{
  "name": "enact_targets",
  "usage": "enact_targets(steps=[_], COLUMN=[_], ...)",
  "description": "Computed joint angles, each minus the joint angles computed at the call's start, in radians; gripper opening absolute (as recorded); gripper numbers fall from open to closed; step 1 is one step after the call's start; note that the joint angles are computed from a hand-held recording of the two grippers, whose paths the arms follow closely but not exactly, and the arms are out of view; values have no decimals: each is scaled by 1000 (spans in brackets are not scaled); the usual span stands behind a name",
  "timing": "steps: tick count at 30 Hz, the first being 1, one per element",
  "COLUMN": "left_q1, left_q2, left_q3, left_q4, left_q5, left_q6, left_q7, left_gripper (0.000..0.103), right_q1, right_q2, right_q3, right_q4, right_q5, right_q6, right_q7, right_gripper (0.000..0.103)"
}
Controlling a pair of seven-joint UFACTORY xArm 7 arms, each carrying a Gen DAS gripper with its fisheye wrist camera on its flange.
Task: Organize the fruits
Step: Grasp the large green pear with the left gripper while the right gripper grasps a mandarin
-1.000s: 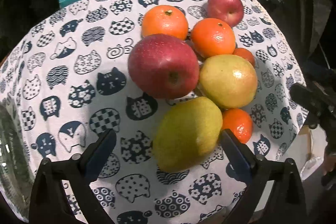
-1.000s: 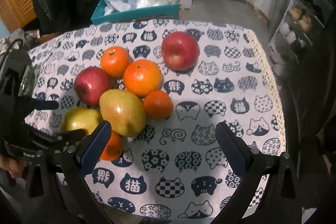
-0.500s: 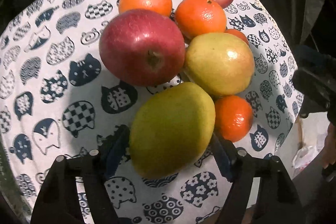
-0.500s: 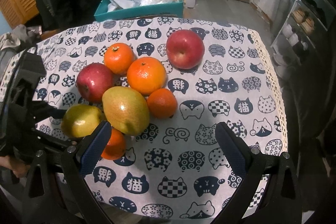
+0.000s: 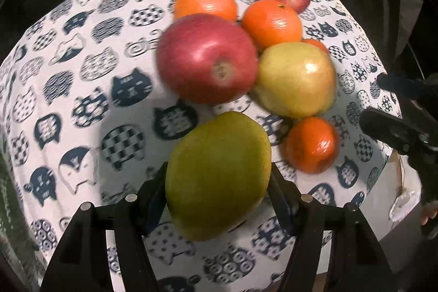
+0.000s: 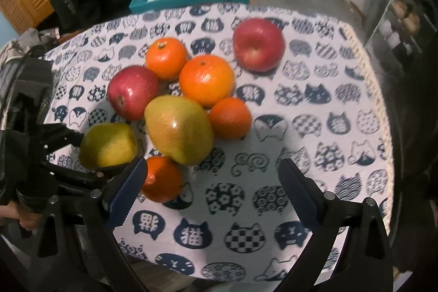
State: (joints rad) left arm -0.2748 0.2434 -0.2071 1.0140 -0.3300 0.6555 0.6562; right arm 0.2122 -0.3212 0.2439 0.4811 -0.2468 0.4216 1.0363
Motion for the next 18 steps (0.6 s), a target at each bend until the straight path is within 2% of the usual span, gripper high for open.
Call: enact_targets(steps=[6,11,15,18], left_q1=[20,32,43,43], left_q2=[-25,-38,-45,-51], left_q3=[19,26,30,29], left_q4=[-26,-42,-48,-54], left_q5=[11,12,7,3], left_q6=[-19,-31,-28,-32], left_q7=[0,5,17,23], left_gripper=[69,68,69,69], right_q1=[42,63,87,101], right_q2=[110,204,256,263], right_q3=[-25,-28,-47,-56], right_q4=[40,96,113,102], right_q5=[69,67,98,128], right_q6=[-61,-57,-80,-124], right_q7=[-44,-41,-55,-66], right_gripper=[91,86,74,59])
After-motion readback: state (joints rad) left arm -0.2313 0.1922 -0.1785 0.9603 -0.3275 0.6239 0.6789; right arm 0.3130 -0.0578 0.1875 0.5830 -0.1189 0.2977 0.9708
